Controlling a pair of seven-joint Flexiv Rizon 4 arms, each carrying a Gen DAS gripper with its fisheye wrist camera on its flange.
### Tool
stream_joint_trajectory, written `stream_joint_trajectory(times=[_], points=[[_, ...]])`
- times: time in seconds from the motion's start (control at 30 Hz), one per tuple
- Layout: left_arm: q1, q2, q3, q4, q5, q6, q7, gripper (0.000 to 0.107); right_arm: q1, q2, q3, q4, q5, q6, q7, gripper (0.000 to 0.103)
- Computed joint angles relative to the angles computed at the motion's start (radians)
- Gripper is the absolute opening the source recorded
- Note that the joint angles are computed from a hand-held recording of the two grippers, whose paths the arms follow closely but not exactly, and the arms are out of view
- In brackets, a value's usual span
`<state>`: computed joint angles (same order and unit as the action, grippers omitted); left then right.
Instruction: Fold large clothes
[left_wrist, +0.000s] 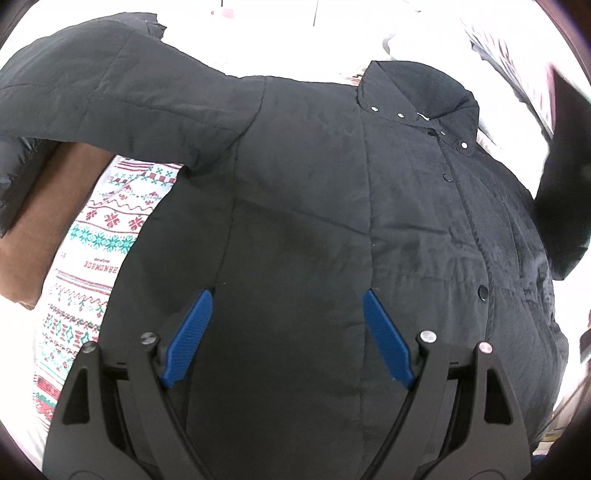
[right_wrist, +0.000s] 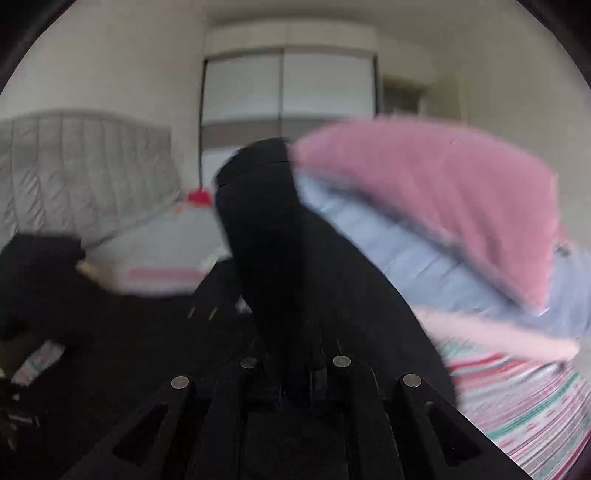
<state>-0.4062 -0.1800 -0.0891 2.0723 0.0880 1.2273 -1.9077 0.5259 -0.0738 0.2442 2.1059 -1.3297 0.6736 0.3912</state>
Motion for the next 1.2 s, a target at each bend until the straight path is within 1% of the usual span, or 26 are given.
stream_joint_trajectory(times=[0.03,0.1,0.2,0.33,0.43,0.47,0.53,0.57,0.6,0.63,0.67,0.7,0.73,0.77,0.8,0.83,0.87,0.9,0.93,0.97,1.0,1.07,1.1,1.13,1.17,1.2], points=[[0.001,0.001,0.002,0.002,0.002,0.003,-0.002,0.084,-0.009,-0.042,0.004,-0.024,0.024,0.028,-0.023,0.008],[0.005,0.002,0.007,0.006,0.006,0.008,-0.005,0.084,0.014,-0.146,-0.024,-0.082,0.092,0.079,-0.085,0.008],[0.012,-0.003,0.011,0.005,0.005,0.009,-0.006,0.084,0.051,-0.234,-0.049,-0.145,0.179,0.08,-0.152,0.009],[0.029,-0.009,-0.005,0.017,-0.045,0.021,0.036,0.084,0.095,-0.272,-0.092,-0.194,0.168,0.082,-0.177,0.011],[0.025,-0.014,-0.002,0.015,-0.042,0.027,0.055,0.084,0.089,-0.29,-0.113,-0.201,0.176,0.134,-0.152,0.012],[0.024,-0.015,0.001,0.014,-0.035,0.029,0.058,0.084,0.086,-0.298,-0.109,-0.202,0.207,0.149,-0.163,0.013],[0.017,-0.018,0.01,0.007,-0.015,0.025,0.05,0.084,0.071,-0.323,-0.096,-0.213,0.324,0.182,-0.228,0.015],[0.02,-0.017,0.009,0.01,-0.021,0.027,0.055,0.084,0.058,-0.34,-0.082,-0.215,0.399,0.215,-0.267,0.019],[0.021,-0.015,0.009,0.012,-0.024,0.032,0.055,0.084,0.063,-0.342,-0.093,-0.205,0.409,0.241,-0.263,0.019],[0.021,-0.013,0.012,0.013,-0.021,0.033,0.048,0.084,0.078,-0.33,-0.118,-0.185,0.375,0.26,-0.231,0.02],[0.021,-0.012,0.014,0.014,-0.023,0.036,0.043,0.084,0.08,-0.321,-0.124,-0.177,0.374,0.271,-0.232,0.024],[0.026,-0.01,0.01,0.02,-0.035,0.045,0.049,0.084,0.079,-0.316,-0.126,-0.173,0.379,0.289,-0.235,0.03],[0.03,-0.009,0.005,0.025,-0.047,0.051,0.059,0.084,0.077,-0.309,-0.135,-0.162,0.364,0.328,-0.216,0.035],[0.033,-0.007,0.001,0.029,-0.056,0.056,0.069,0.084,0.072,-0.301,-0.15,-0.146,0.33,0.39,-0.177,0.046],[0.033,-0.005,0.0,0.033,-0.058,0.059,0.077,0.084,0.066,-0.297,-0.166,-0.132,0.291,0.464,-0.129,0.051],[0.031,-0.004,0.002,0.032,-0.051,0.059,0.08,0.084,0.06,-0.291,-0.174,-0.121,0.268,0.512,-0.101,0.053],[0.028,-0.004,0.005,0.03,-0.045,0.057,0.079,0.084,0.05,-0.29,-0.182,-0.115,0.242,0.589,-0.073,0.055],[0.027,-0.002,0.007,0.03,-0.04,0.057,0.077,0.084,0.047,-0.297,-0.186,-0.122,0.23,0.638,-0.07,0.055],[0.027,0.002,0.009,0.034,-0.041,0.06,0.074,0.084,0.053,-0.294,-0.205,-0.123,0.185,0.69,-0.048,0.055],[0.029,0.004,0.008,0.037,-0.047,0.063,0.074,0.084,0.075,-0.29,-0.227,-0.137,0.129,0.688,-0.018,0.055],[0.031,0.004,0.005,0.039,-0.056,0.065,0.074,0.084,0.083,-0.288,-0.223,-0.15,0.118,0.663,-0.021,0.055],[0.036,0.008,-0.001,0.047,-0.076,0.071,0.084,0.084,0.067,-0.283,-0.197,-0.15,0.15,0.659,-0.055,0.055],[0.036,0.01,0.0,0.05,-0.077,0.072,0.083,0.084,0.056,-0.284,-0.166,-0.147,0.224,0.632,-0.113,0.055],[0.035,0.013,0.001,0.053,-0.076,0.074,0.083,0.084,0.052,-0.292,-0.134,-0.158,0.316,0.574,-0.191,0.055],[0.036,0.015,0.0,0.056,-0.079,0.075,0.085,0.084,0.054,-0.297,-0.12,-0.164,0.374,0.529,-0.248,0.055],[0.037,0.017,-0.002,0.059,-0.085,0.077,0.089,0.084,0.052,-0.312,-0.113,-0.167,0.415,0.511,-0.305,0.054]])
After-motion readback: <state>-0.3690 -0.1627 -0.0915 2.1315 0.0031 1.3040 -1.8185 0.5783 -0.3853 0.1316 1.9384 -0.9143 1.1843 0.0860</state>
